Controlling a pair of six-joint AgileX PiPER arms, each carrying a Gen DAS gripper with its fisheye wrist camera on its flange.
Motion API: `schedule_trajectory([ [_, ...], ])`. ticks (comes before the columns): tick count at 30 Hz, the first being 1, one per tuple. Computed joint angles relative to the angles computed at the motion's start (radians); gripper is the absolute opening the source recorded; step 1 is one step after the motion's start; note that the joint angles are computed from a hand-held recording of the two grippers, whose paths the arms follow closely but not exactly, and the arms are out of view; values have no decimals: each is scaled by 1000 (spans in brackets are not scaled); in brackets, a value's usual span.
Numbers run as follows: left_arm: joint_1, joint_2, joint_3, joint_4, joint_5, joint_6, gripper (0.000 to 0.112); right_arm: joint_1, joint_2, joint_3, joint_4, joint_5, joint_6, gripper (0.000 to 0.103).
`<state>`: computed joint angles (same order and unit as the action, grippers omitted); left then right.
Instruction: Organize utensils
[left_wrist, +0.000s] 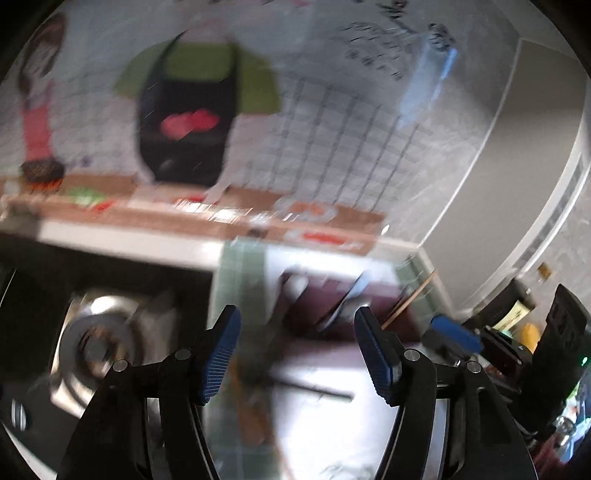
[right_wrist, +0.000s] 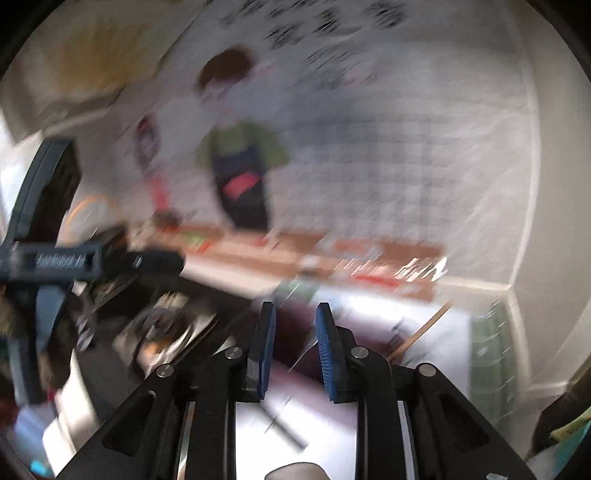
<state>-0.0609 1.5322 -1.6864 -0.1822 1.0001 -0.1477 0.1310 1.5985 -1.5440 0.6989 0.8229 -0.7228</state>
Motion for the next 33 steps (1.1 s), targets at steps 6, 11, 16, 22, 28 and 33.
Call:
schedule_trajectory([
  [6, 63, -234, 365, -31, -58, -7, 65, 147, 83, 80, -168, 10, 4, 22],
  [11, 88, -382, 583, -57, -56, -13, 65, 187, 216, 6, -198, 58, -27, 22],
  [16, 96, -485, 704, -54, -27, -24, 65, 243, 283, -39, -311, 13, -2, 22],
  [22, 83, -516, 740, -60, -19, -42, 65, 271, 346, -113, -372, 3, 30, 23],
  [28, 27, -486, 731, -40, -31, -63, 65, 261, 373, -139, -350, 42, 45, 14],
  [33, -54, -404, 712, -27, -54, -72, 66, 247, 266, 15, -386, -25, 85, 11],
])
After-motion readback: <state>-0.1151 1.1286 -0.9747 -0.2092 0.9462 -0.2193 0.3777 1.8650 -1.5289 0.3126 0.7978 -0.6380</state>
